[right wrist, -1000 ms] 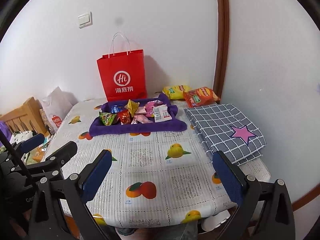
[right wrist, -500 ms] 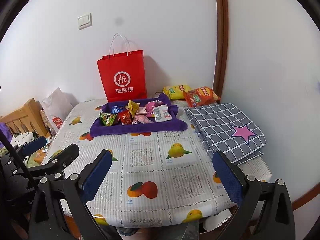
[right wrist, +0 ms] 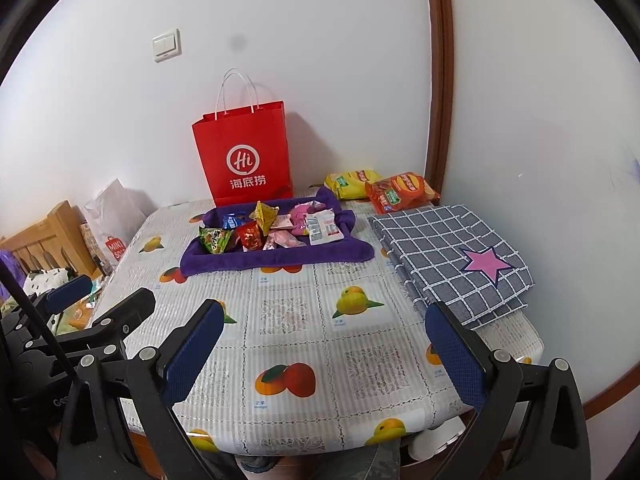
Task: Organize snacks
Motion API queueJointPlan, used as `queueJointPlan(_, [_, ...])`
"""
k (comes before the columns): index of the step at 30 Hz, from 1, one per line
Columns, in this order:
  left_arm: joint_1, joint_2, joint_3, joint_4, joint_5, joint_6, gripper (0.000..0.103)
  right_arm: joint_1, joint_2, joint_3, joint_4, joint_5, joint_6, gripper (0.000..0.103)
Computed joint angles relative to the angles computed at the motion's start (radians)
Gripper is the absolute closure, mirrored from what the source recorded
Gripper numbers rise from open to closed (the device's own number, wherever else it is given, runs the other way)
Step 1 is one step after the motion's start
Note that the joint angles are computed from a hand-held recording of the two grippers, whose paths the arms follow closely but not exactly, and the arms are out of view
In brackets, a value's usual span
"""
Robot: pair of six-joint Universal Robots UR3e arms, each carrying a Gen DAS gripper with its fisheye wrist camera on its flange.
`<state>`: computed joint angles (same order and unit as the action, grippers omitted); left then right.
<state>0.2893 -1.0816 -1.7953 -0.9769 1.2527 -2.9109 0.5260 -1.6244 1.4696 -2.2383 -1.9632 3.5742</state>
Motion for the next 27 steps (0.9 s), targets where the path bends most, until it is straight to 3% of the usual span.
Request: queueJointPlan(27, [0.004, -0.005, 0.008, -0.002, 0.007, -0.009, 0.009, 0.005, -0.005, 0.005, -0.004, -0.002, 0.002, 0.003])
